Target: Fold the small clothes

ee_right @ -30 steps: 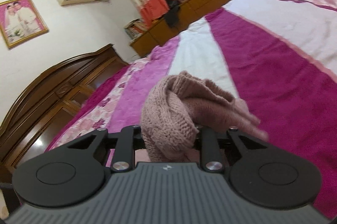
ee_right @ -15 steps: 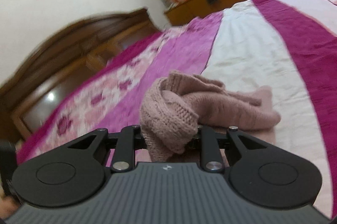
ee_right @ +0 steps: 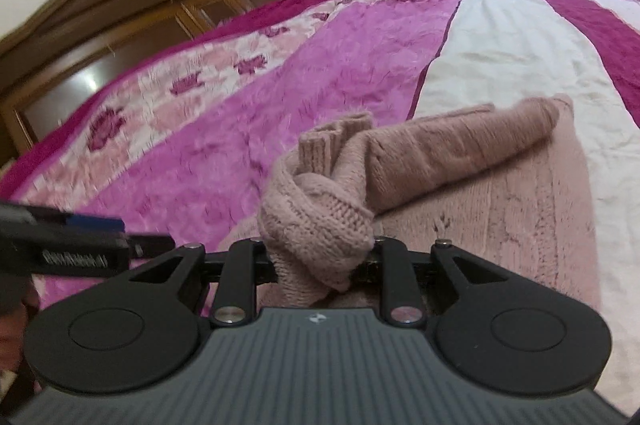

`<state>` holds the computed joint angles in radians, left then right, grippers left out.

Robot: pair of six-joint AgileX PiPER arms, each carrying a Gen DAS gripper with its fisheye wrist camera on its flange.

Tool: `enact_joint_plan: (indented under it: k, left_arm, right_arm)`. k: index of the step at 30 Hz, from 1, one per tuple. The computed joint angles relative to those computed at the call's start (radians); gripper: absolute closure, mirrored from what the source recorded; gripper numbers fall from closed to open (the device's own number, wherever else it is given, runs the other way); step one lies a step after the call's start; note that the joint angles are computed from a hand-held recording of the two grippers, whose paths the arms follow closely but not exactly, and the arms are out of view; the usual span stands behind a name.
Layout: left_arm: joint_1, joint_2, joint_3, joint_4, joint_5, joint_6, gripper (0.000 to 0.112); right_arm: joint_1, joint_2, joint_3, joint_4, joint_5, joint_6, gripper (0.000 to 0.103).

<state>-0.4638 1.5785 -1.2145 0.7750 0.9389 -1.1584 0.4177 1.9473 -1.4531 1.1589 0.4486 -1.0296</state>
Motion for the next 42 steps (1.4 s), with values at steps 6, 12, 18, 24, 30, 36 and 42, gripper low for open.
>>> enact_joint_plan:
  k: [6,12,18,24,30,36,42]
  left_arm:
    - [0.015,0.005,-0.025,-0.001,-0.018,0.017,0.041]
    - [0.017,0.013,-0.111,-0.009,-0.055,0.069,0.041]
    - [0.004,0.056,-0.201,-0.05,-0.118,0.121,0.041]
    - [-0.014,0.123,-0.278,-0.115,-0.185,0.206,0.041]
    - [-0.026,0.208,-0.351,-0.189,-0.203,0.339,0.04]
    - [-0.034,0.327,-0.445,-0.168,-0.158,0.444,0.039]
    - [0.012,0.415,-0.517,-0.156,-0.123,0.407,0.038]
  right_arm:
    - [0.033,-0.026,0.037,-0.013,-0.036,-0.041,0.048]
    - [-0.001,-0.114,0.13,0.06,0.015,-0.097,0.037]
    - [-0.086,-0.226,0.232,0.111,0.088,-0.163,0.036]
    - [-0.215,-0.293,0.294,0.164,0.095,-0.165,0.036]
    - [-0.325,-0.285,0.303,0.211,0.092,-0.137,0.036]
    - [-0.368,-0.254,0.309,0.24,0.095,-0.138,0.036]
    - [-0.365,-0.209,0.285,0.241,0.085,-0.134,0.036]
